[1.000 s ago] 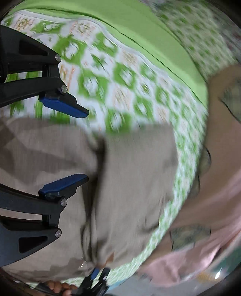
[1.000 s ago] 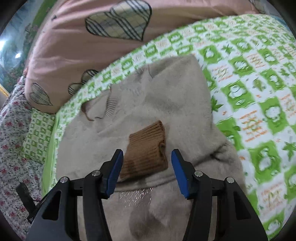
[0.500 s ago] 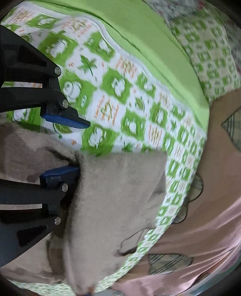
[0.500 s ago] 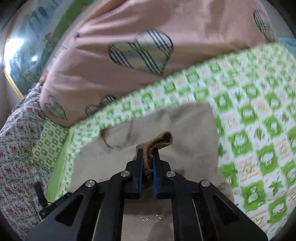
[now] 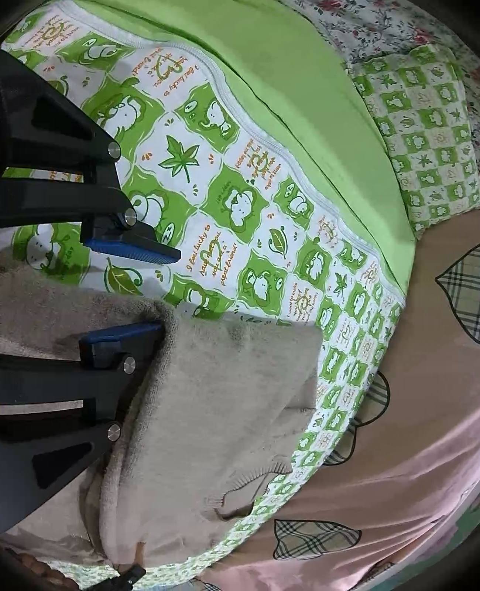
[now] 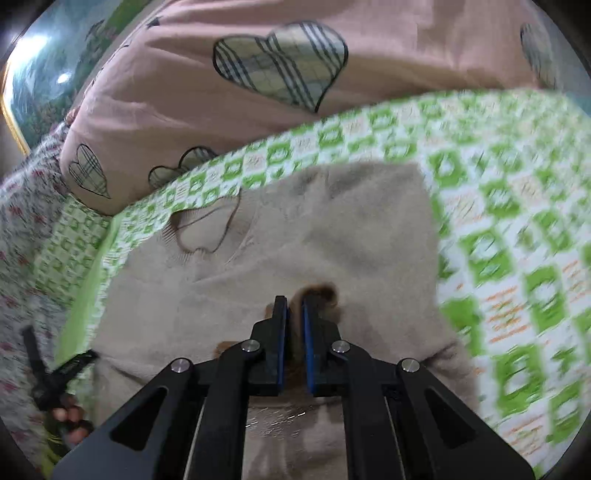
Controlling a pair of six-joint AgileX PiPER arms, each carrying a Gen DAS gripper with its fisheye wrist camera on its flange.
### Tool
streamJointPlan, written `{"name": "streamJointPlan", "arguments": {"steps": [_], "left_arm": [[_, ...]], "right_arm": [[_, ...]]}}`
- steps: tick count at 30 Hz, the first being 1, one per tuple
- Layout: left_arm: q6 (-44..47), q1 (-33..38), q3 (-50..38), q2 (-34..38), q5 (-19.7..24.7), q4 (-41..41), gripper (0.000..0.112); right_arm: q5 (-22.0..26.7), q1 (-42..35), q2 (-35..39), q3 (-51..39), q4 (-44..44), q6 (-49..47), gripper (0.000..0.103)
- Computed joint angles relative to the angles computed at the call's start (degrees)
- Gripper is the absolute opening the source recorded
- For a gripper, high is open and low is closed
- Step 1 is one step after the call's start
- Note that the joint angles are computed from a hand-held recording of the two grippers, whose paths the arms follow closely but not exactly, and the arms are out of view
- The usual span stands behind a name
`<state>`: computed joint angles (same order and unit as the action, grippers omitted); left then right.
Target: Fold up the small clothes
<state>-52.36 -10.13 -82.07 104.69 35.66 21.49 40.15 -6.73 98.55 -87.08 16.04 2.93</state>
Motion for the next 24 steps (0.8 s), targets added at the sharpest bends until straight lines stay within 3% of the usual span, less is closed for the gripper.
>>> {"name": "streamJointPlan", "arguments": {"steps": [3,10,13,15,17,19,21,24], "left_arm": [[1.4,0.3,-0.5,0.3,0.1,-1.4,0.032],[4.7,-0.1,1.3,-1.6,0.4,-3.4,0.032],[4.8,0.0,1.7,-1.9,1.0,-4.1,0.033],[5.1,0.5,2.7,-2.9,0.8,-4.9,0.033],[6.1,0.9,4.0,-4.3,0.8,-5.5,0.033],[8.1,1.1,6.2,-6.8,1.1,-6.3,0.035],[12.3,1.3,8.8,-9.6,1.6,-9.0,0.039],[15.6,0.3,13.5,-14.6,2.3,-10.6,0.043]], "right_arm": [[4.6,-0.3,2.5,-2.4,-5.8,5.0,0.009],[3.9,-2.3,-2.6,1.6,2.9,-1.5,0.009],[7.2,-1.0,-0.7,-0.4,8.2,-7.5,0.009],[12.0,0.3,3.1,-3.6,3.8,-3.4,0.009],[12.4,-0.6,3.7,-2.6,3.8,-1.8,0.009],[10.8,-2.4,0.9,1.0,6.3,-2.5,0.009],[10.4,-2.2,-3.4,3.5,2.2,0.6,0.009],[12.0,-4.6,-8.7,6.6,4.6,-1.8,0.015]]}}
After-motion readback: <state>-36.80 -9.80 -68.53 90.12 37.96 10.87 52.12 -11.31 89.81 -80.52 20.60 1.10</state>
